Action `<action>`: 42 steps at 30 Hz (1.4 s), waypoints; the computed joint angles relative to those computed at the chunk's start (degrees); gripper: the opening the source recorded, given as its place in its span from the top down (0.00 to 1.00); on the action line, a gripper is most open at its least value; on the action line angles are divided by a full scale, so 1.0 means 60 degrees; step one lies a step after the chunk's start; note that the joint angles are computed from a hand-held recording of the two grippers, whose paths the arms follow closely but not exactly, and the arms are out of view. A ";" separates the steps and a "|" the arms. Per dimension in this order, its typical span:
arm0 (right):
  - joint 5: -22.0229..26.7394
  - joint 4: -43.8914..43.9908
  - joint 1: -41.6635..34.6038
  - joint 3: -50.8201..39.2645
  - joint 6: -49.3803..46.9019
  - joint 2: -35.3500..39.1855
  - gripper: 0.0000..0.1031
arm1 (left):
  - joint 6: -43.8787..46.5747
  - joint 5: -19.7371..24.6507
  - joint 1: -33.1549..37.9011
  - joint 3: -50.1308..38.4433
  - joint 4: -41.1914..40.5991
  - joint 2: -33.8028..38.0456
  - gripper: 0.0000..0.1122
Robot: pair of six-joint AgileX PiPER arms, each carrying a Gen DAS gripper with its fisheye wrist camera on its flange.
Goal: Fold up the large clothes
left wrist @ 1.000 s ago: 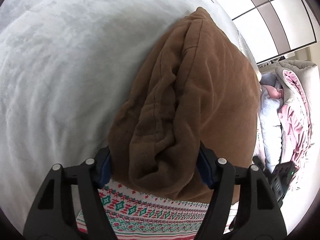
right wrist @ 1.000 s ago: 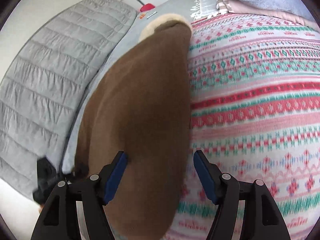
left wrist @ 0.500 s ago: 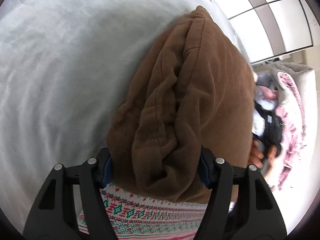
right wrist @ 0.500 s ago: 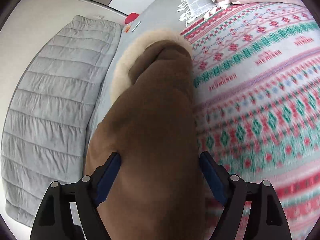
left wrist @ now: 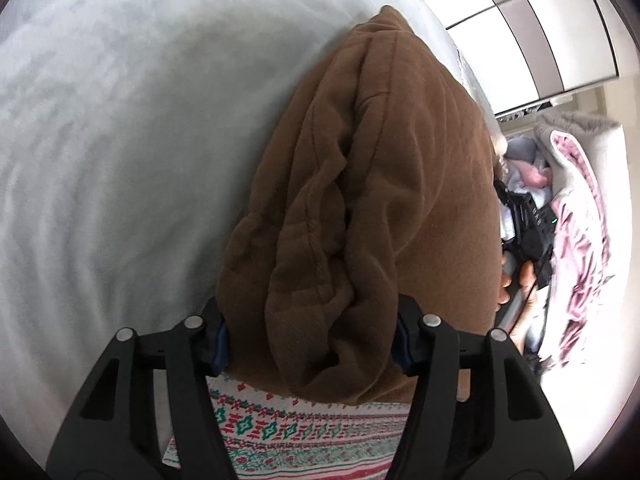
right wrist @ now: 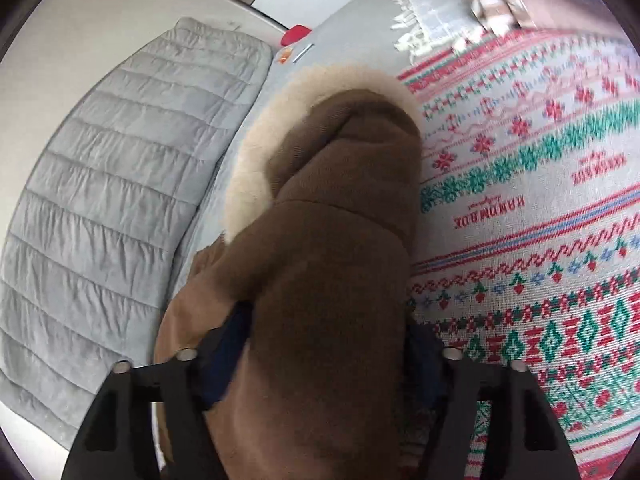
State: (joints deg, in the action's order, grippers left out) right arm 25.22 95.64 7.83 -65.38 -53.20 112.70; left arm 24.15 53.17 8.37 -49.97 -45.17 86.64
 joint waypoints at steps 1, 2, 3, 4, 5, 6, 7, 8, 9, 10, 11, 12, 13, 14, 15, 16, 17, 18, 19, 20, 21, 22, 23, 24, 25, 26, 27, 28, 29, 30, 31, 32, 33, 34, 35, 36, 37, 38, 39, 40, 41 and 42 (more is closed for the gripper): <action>-0.0303 -0.0672 0.0149 -0.0133 0.0621 -0.0079 0.38 | -0.0175 -0.0228 -0.0212 -0.0003 0.0129 -0.0054 0.47; -0.0541 -0.1266 0.0274 -0.0238 0.1201 -0.0136 0.40 | -0.0265 -0.0356 -0.0308 0.0026 0.0213 -0.0119 0.47; -0.0666 -0.1579 0.0333 -0.0269 0.1516 -0.0179 0.41 | -0.0357 -0.0477 -0.0400 0.0068 0.0292 -0.0196 0.48; -0.0843 -0.1994 0.0440 -0.0358 0.1984 -0.0200 0.42 | -0.0479 -0.0630 -0.0508 0.0131 0.0393 -0.0303 0.48; -0.0985 -0.2265 0.0527 -0.0423 0.2262 -0.0206 0.43 | -0.0626 -0.0776 -0.0644 0.0138 0.0468 -0.0332 0.49; -0.1060 -0.2526 0.0592 -0.0520 0.2559 -0.0182 0.44 | -0.0761 -0.0920 -0.0766 0.0183 0.0582 -0.0420 0.49; -0.1115 -0.2568 0.0631 -0.0560 0.2650 -0.0160 0.44 | -0.0822 -0.1025 -0.0841 0.0184 0.0658 -0.0426 0.49; -0.1156 -0.2539 0.0658 -0.0586 0.2648 -0.0142 0.44 | -0.0932 -0.1163 -0.0966 0.0202 0.0796 -0.0480 0.49; -0.1188 -0.2567 0.0681 -0.0601 0.2682 -0.0132 0.44 | -0.1020 -0.1263 -0.1066 0.0226 0.0901 -0.0528 0.49; -0.1202 -0.2346 0.0674 -0.0461 0.2431 -0.0194 0.44 | -0.1087 -0.1323 -0.1128 0.0214 0.0978 -0.0534 0.48; -0.1204 -0.2089 0.0652 -0.0273 0.2144 -0.0279 0.44 | -0.1108 -0.1327 -0.1134 0.0200 0.0981 -0.0517 0.48; -0.1216 -0.2186 0.0664 -0.0309 0.2238 -0.0272 0.44 | -0.1109 -0.1319 -0.1126 0.0179 0.0957 -0.0482 0.48; -0.1218 -0.2264 0.0673 -0.0339 0.2327 -0.0260 0.44 | -0.1073 -0.1311 -0.1099 0.0185 0.0937 -0.0473 0.48; -0.1214 -0.2252 0.0677 -0.0354 0.2326 -0.0250 0.44 | -0.1077 -0.1310 -0.1105 0.0169 0.0942 -0.0454 0.48; -0.1216 -0.2270 0.0678 -0.0360 0.2352 -0.0258 0.44 | -0.1100 -0.1313 -0.1118 0.0155 0.0958 -0.0443 0.48; -0.1190 -0.2041 0.0650 -0.0305 0.2105 -0.0257 0.44 | -0.1099 -0.1312 -0.1109 0.0201 0.0972 -0.0492 0.48; -0.1170 -0.1846 0.0631 -0.0266 0.1902 -0.0252 0.44 | -0.1124 -0.1326 -0.1126 0.0209 0.0988 -0.0496 0.48; -0.1151 -0.1691 0.0622 -0.0259 0.1756 -0.0233 0.44 | -0.1163 -0.1346 -0.1154 0.0221 0.1000 -0.0504 0.48; -0.1094 -0.1215 0.0559 -0.0059 0.1231 -0.0290 0.44 | -0.1186 -0.1346 -0.1165 0.0223 0.1011 -0.0512 0.48; -0.1093 -0.1057 0.0556 -0.0009 0.1056 -0.0303 0.44 | -0.1186 -0.1346 -0.1165 0.0223 0.1011 -0.0512 0.48; -0.1031 -0.0607 0.0477 0.0242 0.0519 -0.0380 0.44 | -0.1176 -0.1353 -0.1166 0.0225 0.1011 -0.0512 0.48; -0.1035 -0.0482 0.0471 0.0293 0.0364 -0.0396 0.44 | -0.1182 -0.1358 -0.1168 0.0230 0.1005 -0.0518 0.47; -0.1040 -0.0492 0.0462 0.0300 0.0362 -0.0395 0.44 | -0.1182 -0.1358 -0.1168 0.0230 0.1005 -0.0518 0.47; -0.1063 -0.0536 0.0473 0.0303 0.0404 -0.0405 0.44 | -0.1187 -0.1371 -0.1179 0.0232 0.1006 -0.0516 0.47; -0.1087 -0.0606 0.0484 0.0296 0.0477 -0.0416 0.44 | -0.1194 -0.1378 -0.1190 0.0232 0.1009 -0.0517 0.47; -0.1112 -0.0604 0.0496 0.0307 0.0479 -0.0431 0.44 | -0.1187 -0.1411 -0.1214 0.0240 0.1012 -0.0508 0.47; -0.1143 -0.0623 0.0513 0.0306 0.0512 -0.0441 0.44 | -0.1175 -0.1448 -0.1260 0.0231 0.1028 -0.0481 0.47; -0.1178 -0.0656 0.0534 0.0299 0.0561 -0.0452 0.44 | -0.1145 -0.1457 -0.1295 0.0211 0.1049 -0.0455 0.47; -0.1210 -0.0681 0.0554 0.0297 0.0596 -0.0462 0.44 | -0.1079 -0.1462 -0.1295 0.0206 0.0998 -0.0414 0.46; -0.1220 -0.0681 0.0559 0.0304 0.0603 -0.0472 0.44 | -0.0990 -0.1437 -0.1255 0.0207 0.0922 -0.0381 0.47; -0.1241 -0.0711 0.0576 0.0285 0.0649 -0.0465 0.44 | -0.0859 -0.1373 -0.1175 0.0198 0.0794 -0.0324 0.47; -0.1241 -0.0711 0.0576 0.0285 0.0649 -0.0465 0.44 | -0.0765 -0.1311 -0.1106 0.0193 0.0704 -0.0289 0.46; -0.1227 -0.0693 0.0572 0.0287 0.0639 -0.0467 0.44 | -0.0693 -0.1259 -0.1047 0.0182 0.0626 -0.0245 0.46; -0.1222 -0.0630 0.0575 0.0298 0.0588 -0.0469 0.44 | -0.0668 -0.1232 -0.1021 0.0169 0.0575 -0.0207 0.46; -0.1207 -0.0502 0.0572 0.0319 0.0476 -0.0467 0.44 | -0.0666 -0.1223 -0.1015 0.0158 0.0564 -0.0189 0.46; -0.1185 -0.0336 0.0564 0.0346 0.0328 -0.0460 0.44 | -0.0646 -0.1215 -0.0997 0.0160 0.0556 -0.0185 0.46; -0.1148 -0.0128 0.0546 0.0397 0.0128 -0.0459 0.44 | -0.0623 -0.1212 -0.0980 0.0163 0.0540 -0.0180 0.46; -0.1130 -0.0018 0.0531 0.0431 0.0016 -0.0461 0.45 | -0.0627 -0.1213 -0.0972 0.0163 0.0538 -0.0181 0.46; -0.1168 -0.0057 0.0551 0.0439 0.0054 -0.0475 0.45 | -0.0636 -0.1218 -0.0951 0.0166 0.0543 -0.0187 0.47; -0.1206 -0.0171 0.0559 0.0434 0.0149 -0.0479 0.45 | -0.0731 -0.1234 -0.0963 0.0168 0.0580 -0.0236 0.48; -0.1301 -0.0412 0.0592 0.0420 0.0356 -0.0499 0.47 | -0.0829 -0.1266 -0.0994 0.0177 0.0616 -0.0303 0.51; -0.1464 -0.0864 0.0663 0.0389 0.0769 -0.0552 0.48 | -0.0974 -0.1276 -0.1068 0.0141 0.0741 -0.0376 0.54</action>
